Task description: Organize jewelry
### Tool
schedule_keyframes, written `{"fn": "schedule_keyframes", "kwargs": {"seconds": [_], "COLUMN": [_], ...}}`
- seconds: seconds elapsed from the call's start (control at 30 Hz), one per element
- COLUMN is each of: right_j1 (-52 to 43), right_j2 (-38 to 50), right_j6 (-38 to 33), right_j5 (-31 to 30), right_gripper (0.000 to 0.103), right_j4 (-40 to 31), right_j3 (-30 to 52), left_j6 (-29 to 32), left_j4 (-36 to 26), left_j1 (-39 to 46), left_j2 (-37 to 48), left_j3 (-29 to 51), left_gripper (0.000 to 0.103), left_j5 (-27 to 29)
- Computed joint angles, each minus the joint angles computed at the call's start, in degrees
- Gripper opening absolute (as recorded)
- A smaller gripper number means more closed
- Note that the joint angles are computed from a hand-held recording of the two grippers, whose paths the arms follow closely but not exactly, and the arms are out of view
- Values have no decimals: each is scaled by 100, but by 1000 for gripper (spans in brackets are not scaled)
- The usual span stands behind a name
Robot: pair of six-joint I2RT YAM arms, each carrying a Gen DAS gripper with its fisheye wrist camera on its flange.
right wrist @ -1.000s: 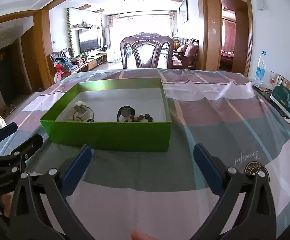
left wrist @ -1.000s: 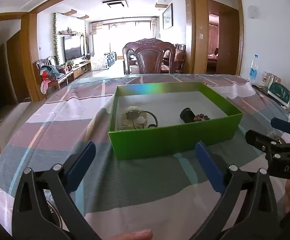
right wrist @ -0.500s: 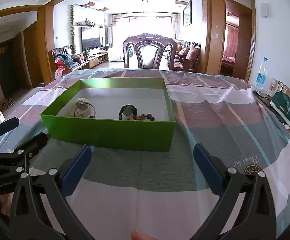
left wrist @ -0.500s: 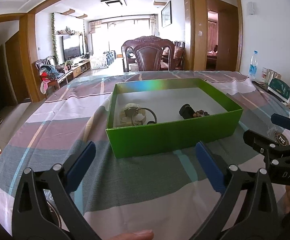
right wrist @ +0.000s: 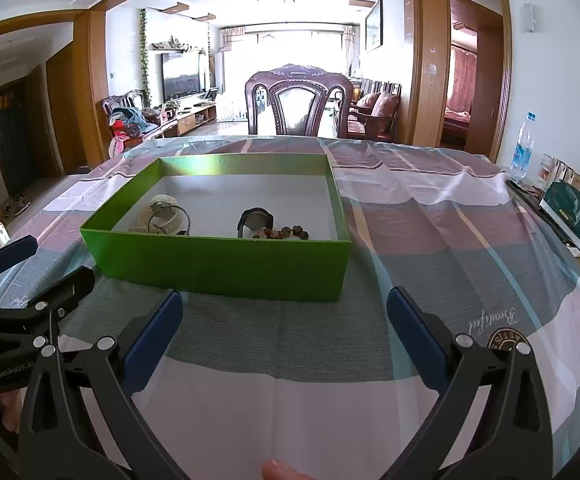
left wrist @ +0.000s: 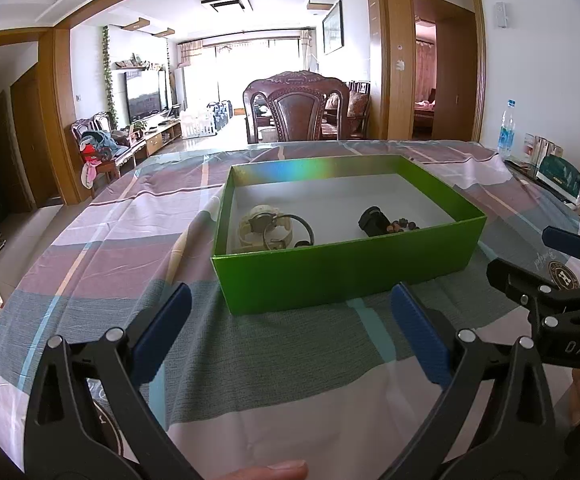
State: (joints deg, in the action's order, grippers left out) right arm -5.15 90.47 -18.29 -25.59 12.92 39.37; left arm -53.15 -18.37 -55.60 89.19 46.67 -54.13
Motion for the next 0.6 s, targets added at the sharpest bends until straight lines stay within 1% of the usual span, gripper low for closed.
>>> {"fn": "schedule_keyframes", "kwargs": {"seconds": [0.37, 0.53, 0.6], "right_j1": [3, 30, 46], "right_j2": [8, 1, 0], "right_j6": [-11, -6, -4], "right_j5": [10, 49, 68], "right_gripper": [100, 100, 100], "right_j4": [-16, -34, -39], "right_j3": [8, -2, -9], "left_j6": [16, 37, 6], "left_j4": [13, -15, -67], "left_j1": [15, 85, 76], "left_j2": [-4, -23, -9], "left_j3": [-14, -13, 4], "left_gripper": [99, 99, 99], "left_j5": [42, 196, 175]}}
